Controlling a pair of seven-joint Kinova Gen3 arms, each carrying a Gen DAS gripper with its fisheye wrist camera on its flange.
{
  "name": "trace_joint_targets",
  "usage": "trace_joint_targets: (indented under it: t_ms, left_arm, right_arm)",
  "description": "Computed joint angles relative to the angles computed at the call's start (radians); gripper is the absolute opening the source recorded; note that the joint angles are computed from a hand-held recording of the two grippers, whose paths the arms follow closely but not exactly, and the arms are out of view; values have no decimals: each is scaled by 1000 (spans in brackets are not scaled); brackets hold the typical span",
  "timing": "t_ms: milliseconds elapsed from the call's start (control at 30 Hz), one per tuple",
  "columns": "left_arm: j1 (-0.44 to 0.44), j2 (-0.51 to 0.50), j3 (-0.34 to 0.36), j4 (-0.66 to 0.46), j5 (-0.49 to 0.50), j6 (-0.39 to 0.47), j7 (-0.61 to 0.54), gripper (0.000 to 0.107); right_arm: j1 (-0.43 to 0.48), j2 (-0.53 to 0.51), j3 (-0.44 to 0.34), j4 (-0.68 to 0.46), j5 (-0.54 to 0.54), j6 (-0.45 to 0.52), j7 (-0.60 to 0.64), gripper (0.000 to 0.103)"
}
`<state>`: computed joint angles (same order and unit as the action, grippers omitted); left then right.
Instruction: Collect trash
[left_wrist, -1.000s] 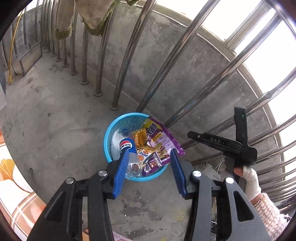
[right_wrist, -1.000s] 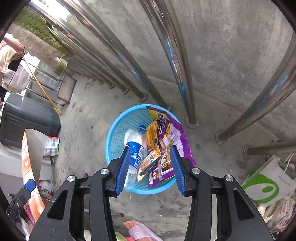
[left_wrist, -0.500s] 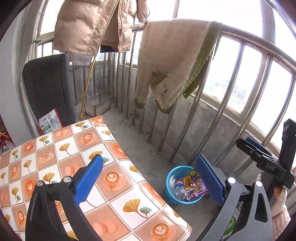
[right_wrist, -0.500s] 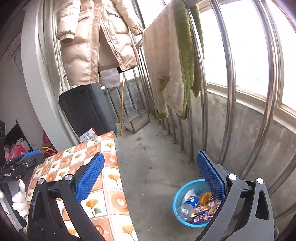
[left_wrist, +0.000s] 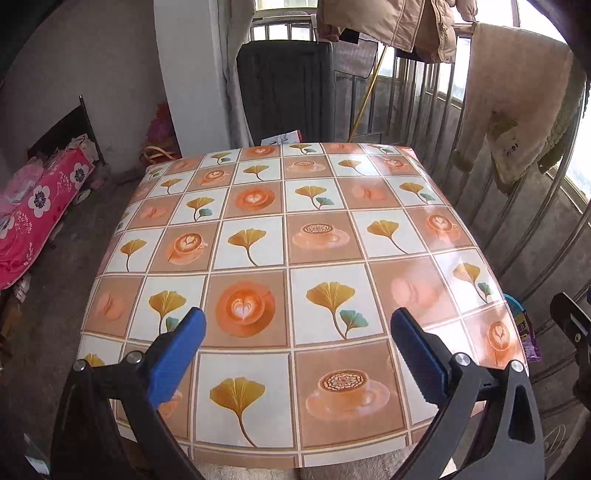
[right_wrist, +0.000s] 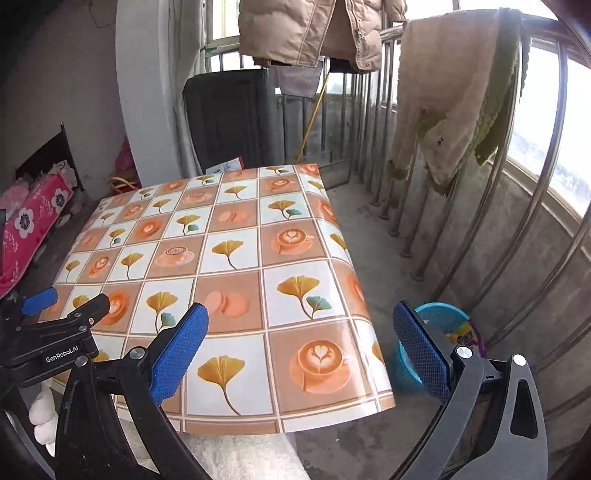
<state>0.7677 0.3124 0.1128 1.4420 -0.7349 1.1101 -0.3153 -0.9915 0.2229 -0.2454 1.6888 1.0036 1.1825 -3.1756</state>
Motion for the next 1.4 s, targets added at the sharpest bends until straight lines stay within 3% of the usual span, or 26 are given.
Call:
trace_joint_targets:
  t_ms: [100, 200, 367, 700, 1400]
  left_arm:
    - [-65, -1, 55, 9, 69, 2, 13, 98]
    - [-34, -3, 7, 3, 97, -4, 14, 98]
    - [-33, 9, 8, -22, 101, -20, -13, 98]
    - [-35, 50, 2, -72, 168, -8, -133, 98]
    - [3, 91, -24, -136, 193, -23, -256, 98]
  right_arm:
    - [-20, 46, -4, -36, -69, 54, 28, 96]
    - [-32, 56, 4, -50, -104, 91, 28, 96]
    - [-68, 65, 19, -85, -112, 163, 7, 96]
    - [-31, 77, 28, -81, -207, 100, 6, 96]
    - [-11, 37, 20, -40, -204, 220, -52, 96]
